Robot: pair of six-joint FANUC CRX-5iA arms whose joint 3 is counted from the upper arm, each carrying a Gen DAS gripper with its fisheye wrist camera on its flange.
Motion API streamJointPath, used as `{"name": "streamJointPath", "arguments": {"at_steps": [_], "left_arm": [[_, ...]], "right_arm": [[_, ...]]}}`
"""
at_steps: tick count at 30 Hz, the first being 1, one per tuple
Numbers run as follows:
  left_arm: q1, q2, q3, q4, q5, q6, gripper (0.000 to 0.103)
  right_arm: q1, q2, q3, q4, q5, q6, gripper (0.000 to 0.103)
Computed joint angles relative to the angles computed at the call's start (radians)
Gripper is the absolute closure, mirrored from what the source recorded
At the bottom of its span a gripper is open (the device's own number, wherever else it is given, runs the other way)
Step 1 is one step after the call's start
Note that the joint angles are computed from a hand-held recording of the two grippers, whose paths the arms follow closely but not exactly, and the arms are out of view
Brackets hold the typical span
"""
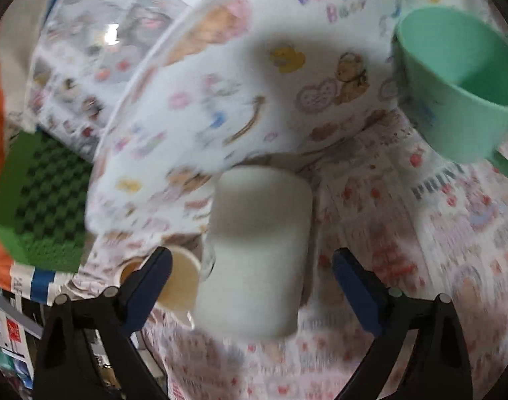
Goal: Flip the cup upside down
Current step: 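Grasp the white mug lying on its side with the right tool and lift it, then lower the white mug to the table and open the right tool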
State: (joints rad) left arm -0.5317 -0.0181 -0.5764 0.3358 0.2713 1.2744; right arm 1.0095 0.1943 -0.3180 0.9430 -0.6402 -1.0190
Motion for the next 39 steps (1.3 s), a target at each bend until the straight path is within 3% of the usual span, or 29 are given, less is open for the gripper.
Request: {"name": "streamJointPath", "arguments": {"at_steps": [4,6,8,11,14,18,23,27,31,39], "left_arm": [[-0.003,0.004,-0.001,0.032,-0.003,-0.026,0.0],[-0.009,0.002,-0.008,0.041,0.012,-0.04,0.0],[-0.012,0.003,-0.01,0.044,0.021,-0.049,0.0],[-0.003,0.002,-0.002,0.015,0.005,-0.019,0.0],[-0.005,0.004,-0.008,0.051,0.015,-0.037,0.0],[-0.014,0.004,-0.016,0.074,0.032,-0.062,0.0],[-0.018,0.004,-0.019,0.097,0.032,-0.071,0.0],[-0.025,0.005,-0.023,0.116,0.041,-0.095,0.0],[-0.028,0.006,-0.025,0.129,0.049,-0.098,0.0],[-0.028,0.009,-0.022,0.142,0.041,-0.115,0.0]], "right_arm": [[-0.058,0.006,-0.035,0.038,0.132,-0.062,0.011],[-0.057,0.021,-0.008,-0.031,0.133,0.0,0.022],[-0.07,0.025,-0.012,-0.009,0.176,-0.008,0.026],[-0.047,0.034,0.023,-0.063,0.139,0.051,0.026],[-0.033,0.012,-0.007,0.037,0.146,-0.018,0.026],[0.023,-0.025,-0.009,0.068,0.124,0.033,0.026],[0.09,-0.025,0.034,-0.018,0.133,0.179,0.026],[0.116,0.033,0.121,-0.253,0.141,0.44,0.026],[0.099,0.053,0.118,-0.321,0.209,0.487,0.026],[0.091,0.07,0.079,-0.292,0.267,0.462,0.025]]}}
